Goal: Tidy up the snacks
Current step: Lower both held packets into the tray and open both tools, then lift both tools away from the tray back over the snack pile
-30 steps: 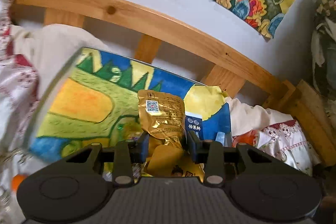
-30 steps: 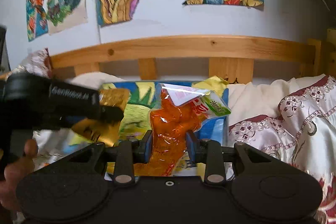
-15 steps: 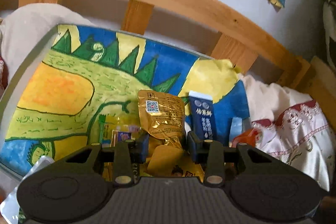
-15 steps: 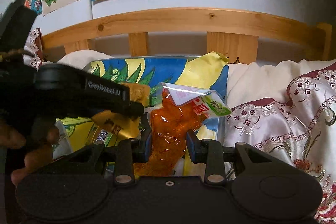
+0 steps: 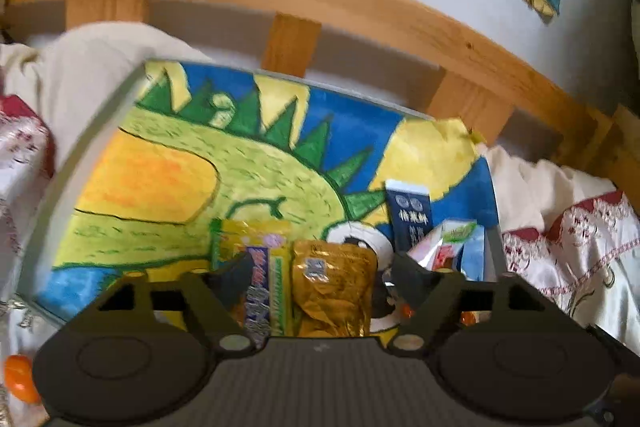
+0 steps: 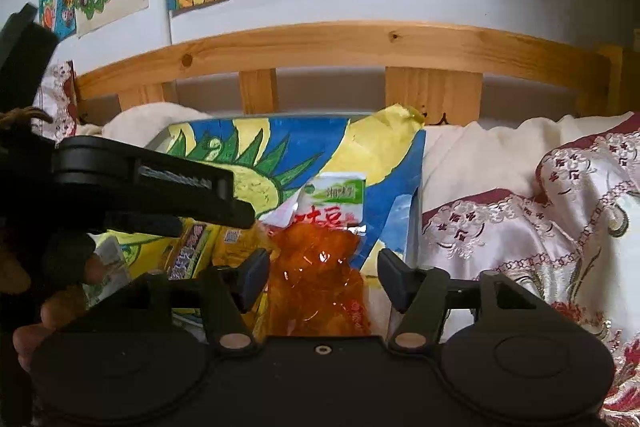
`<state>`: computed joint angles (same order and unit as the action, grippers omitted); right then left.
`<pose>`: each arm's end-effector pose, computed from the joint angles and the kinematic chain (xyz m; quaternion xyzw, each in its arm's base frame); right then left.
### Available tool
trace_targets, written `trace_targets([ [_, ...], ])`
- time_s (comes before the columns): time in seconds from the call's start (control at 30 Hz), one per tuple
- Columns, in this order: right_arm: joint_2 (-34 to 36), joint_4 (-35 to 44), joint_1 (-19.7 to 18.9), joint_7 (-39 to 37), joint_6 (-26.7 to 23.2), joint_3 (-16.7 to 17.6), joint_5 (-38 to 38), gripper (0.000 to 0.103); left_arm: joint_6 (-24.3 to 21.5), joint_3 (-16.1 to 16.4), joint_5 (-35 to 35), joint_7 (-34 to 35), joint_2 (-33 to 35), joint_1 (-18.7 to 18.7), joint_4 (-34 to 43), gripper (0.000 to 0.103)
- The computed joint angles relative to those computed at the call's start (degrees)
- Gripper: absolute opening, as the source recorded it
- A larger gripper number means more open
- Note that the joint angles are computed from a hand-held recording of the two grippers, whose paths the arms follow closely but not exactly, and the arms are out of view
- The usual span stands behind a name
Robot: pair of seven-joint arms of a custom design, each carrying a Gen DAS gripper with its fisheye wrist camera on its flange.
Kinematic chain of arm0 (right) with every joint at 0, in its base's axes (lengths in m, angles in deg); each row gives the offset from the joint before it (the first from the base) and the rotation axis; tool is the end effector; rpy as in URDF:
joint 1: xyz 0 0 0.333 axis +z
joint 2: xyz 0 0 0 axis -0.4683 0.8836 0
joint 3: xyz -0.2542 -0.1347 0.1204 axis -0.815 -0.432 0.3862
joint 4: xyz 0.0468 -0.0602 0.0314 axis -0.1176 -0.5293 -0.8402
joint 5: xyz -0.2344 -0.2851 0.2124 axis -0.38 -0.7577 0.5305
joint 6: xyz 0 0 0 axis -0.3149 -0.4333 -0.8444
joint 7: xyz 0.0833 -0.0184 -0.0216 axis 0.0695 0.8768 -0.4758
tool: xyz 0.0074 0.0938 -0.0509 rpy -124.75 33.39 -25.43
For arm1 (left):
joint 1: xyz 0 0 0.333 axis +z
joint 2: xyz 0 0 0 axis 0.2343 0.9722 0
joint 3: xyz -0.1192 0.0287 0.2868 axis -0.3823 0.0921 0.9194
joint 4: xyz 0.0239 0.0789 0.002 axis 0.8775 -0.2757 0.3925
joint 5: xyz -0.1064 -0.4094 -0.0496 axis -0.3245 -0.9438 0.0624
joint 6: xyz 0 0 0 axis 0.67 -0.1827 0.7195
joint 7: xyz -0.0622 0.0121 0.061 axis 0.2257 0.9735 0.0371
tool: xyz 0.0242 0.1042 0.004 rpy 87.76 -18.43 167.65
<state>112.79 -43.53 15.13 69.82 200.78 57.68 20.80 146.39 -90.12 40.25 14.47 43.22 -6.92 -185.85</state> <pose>0.6526 0.4884 0.3696 -0.7499 0.4321 -0.2203 0.4499 0.6344 -0.3131 0.3949 -0.7711 0.4763 -0.3396 0.2516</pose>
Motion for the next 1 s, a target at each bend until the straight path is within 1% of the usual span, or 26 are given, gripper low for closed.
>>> trace_targets([
  [0.03, -0.2, -0.4, 0.3, 0.2, 0.5, -0.4, 0.1, 0.071, -0.4, 0.3, 1.0, -1.1, -0.8, -0.4, -0.6, 0.084],
  [0.1, -0.9, -1.4, 1.3, 0.9, 1.8, -1.7, 0.7, 0.075, -1.2, 0.3, 2.7, -2.7, -2.6, -0.6, -2.2, 0.088],
  [0.17, -1.6, -2.4, 1.6, 1.1, 3.0, -1.9, 1.5, 0.08, -2.9, -0.2, 4.7, -4.4, -4.3, -0.7, -3.6, 0.096],
  [0.23, -2.4, -3.5, 2.8, 1.5, 4.5, -3.3, 2.9, 0.088, -5.0, -0.8, 7.9, -7.0, -6.6, -0.8, -5.6, 0.101],
  [0.27, -2.8, -4.1, 3.2, 1.4, 5.2, -3.5, 3.6, 0.09, -6.2, -1.3, 9.7, -8.5, -7.9, -0.8, -6.8, 0.102],
  [0.33, -4.0, -5.5, 3.2, 0.8, 6.7, -3.0, 5.2, 0.1, -8.1, -2.7, 11.9, -10.0, -10.1, -0.2, -8.8, 0.102],
  [0.37, -4.6, -6.3, 3.4, 0.5, 7.7, -3.0, 6.1, 0.101, -9.0, -3.4, 12.2, -10.1, -11.3, 0.2, -9.8, 0.102],
  [0.5, -7.0, -9.5, 5.0, -2.1, 11.1, -3.4, 9.5, 0.102, -11.8, -6.1, 13.1, -12.1, -15.8, 1.6, -14.2, 0.102],
  [0.57, -8.3, -11.4, 6.6, -3.7, 13.0, -4.5, 11.4, 0.102, -12.7, -7.4, 13.3, -13.1, -18.0, 2.3, -16.3, 0.102],
  [0.8, -14.7, -20.0, 9.0, -10.4, 20.1, -4.0, 16.8, 0.102, -18.4, -11.9, 12.9, -14.0, -25.6, 3.2, -23.3, 0.102],
  [0.9, -17.2, -23.1, 11.8, -14.6, 23.2, -5.1, 22.0, 0.102, -20.3, -13.6, 12.4, -14.8, -29.1, 3.4, -26.4, 0.102],
  [1.0, -19.9, -26.5, 11.9, -17.3, 26.6, -3.3, 24.4, 0.102, -22.8, -15.3, 11.6, -16.5, -32.2, 3.5, -29.1, 0.103],
])
